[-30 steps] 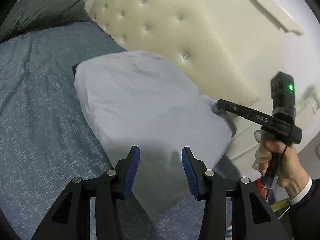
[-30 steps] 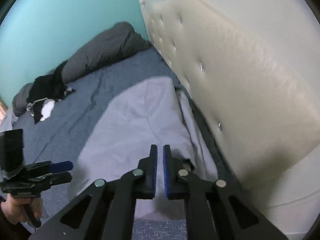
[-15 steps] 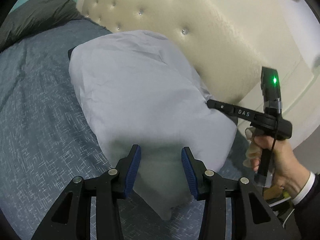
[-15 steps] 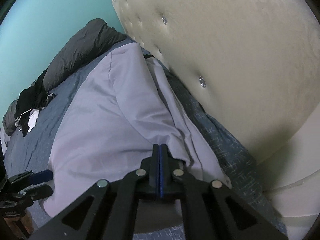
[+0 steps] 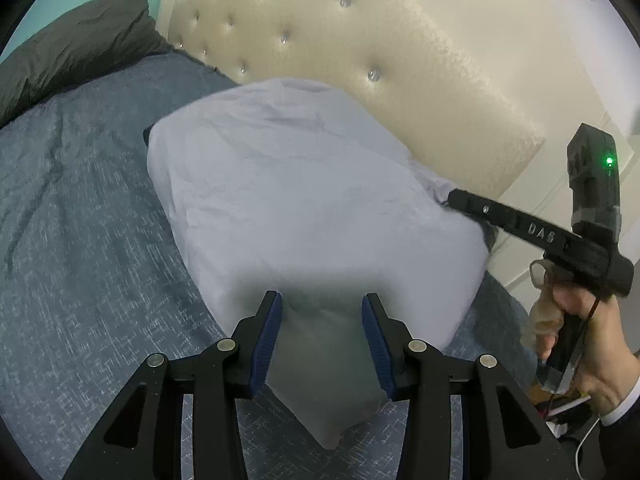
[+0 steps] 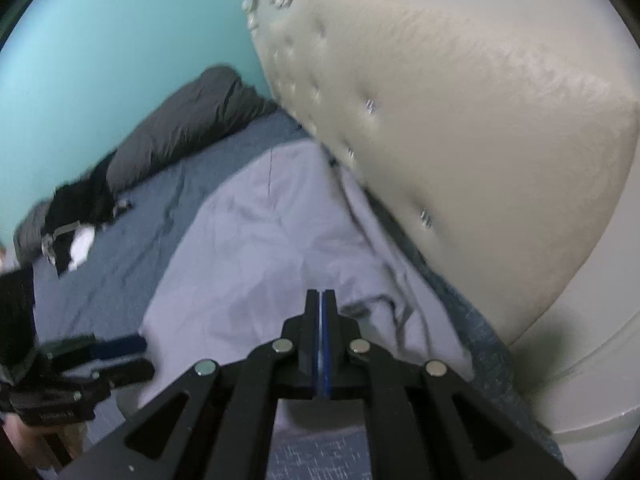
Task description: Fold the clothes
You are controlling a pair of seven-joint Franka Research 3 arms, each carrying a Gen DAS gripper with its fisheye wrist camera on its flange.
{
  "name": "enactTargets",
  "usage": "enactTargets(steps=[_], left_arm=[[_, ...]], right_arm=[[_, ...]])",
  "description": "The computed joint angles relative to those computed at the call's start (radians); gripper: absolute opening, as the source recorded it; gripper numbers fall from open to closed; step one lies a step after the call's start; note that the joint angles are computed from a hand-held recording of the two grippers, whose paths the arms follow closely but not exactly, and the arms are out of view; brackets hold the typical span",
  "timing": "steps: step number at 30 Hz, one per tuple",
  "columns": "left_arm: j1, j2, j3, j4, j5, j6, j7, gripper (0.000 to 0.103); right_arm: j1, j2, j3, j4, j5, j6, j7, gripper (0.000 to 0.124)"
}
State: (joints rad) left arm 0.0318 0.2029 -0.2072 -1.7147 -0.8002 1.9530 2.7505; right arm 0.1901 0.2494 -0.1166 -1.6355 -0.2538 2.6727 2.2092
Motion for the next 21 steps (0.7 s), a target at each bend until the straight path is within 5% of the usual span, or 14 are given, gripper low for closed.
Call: enactTargets(steps=[11, 17, 21], left_arm=[[-0.015, -0.035, 0.006, -0.074, 0.007, 0.049, 0.041, 0.044], [-0.007, -0.046, 0.015, -0.056, -0.006, 0.025, 0.050, 0.044], [-0.006, -0.038, 0.020, -0.037, -0.011, 0.012, 0.047, 0.044]], right_arm=[[0.008, -0.041, -0.027, -0.160, -0.081, 0.122, 0.144, 0.000], [0.039, -0.074, -0.058, -0.145, -0.261, 0.127, 0.290, 0.000], [0.001, -0.041, -0.013, -0.056, -0.205, 0.089, 0.189, 0.000]])
